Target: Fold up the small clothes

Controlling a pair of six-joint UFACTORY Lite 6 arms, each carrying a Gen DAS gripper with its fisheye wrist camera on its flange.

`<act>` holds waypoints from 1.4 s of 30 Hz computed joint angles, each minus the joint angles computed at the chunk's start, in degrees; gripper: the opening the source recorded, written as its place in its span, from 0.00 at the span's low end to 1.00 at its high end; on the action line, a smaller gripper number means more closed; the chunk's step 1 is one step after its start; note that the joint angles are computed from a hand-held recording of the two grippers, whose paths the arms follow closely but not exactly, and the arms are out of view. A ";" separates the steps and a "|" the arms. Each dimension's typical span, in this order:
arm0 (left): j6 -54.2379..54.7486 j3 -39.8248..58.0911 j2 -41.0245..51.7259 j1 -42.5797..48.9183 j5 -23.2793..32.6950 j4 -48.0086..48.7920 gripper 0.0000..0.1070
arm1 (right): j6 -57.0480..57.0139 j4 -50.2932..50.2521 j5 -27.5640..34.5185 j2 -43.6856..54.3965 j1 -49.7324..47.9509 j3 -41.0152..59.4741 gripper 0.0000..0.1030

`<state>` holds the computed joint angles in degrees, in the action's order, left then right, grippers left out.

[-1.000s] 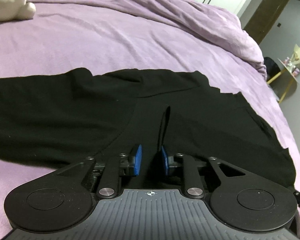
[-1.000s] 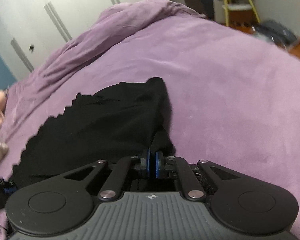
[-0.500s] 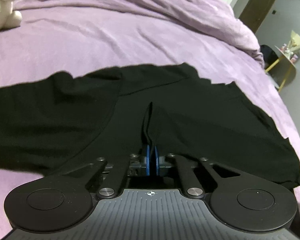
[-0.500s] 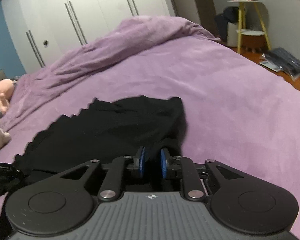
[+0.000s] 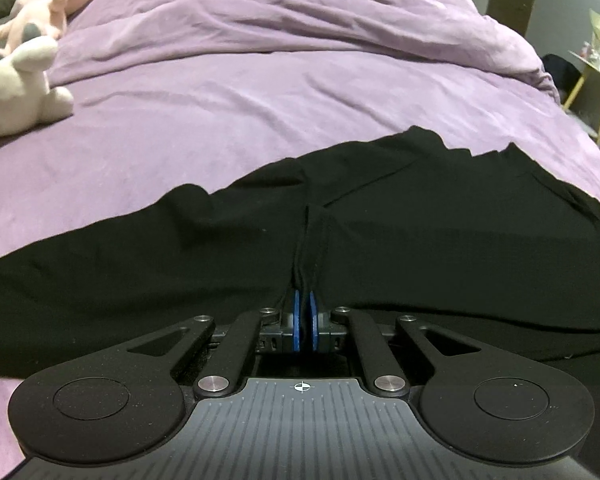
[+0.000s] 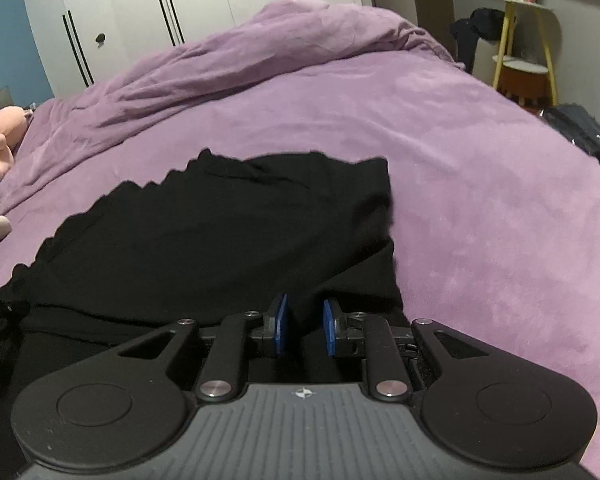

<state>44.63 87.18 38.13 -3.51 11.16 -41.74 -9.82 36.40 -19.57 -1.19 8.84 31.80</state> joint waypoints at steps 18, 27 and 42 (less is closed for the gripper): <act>-0.95 -0.64 -1.36 2.18 5.95 -4.46 0.59 | -24.26 21.66 -2.96 4.44 5.94 2.95 0.20; 19.92 -15.16 -13.34 13.29 12.50 -29.64 0.78 | -38.74 46.37 1.10 -20.54 13.99 -10.11 0.29; -16.40 33.71 20.21 48.31 23.77 -12.58 0.60 | -36.47 80.27 -14.91 -43.18 43.24 -24.30 0.30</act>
<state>28.23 120.89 58.33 44.81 34.94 -54.32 -46.29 116.67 -34.48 -44.36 52.08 7.50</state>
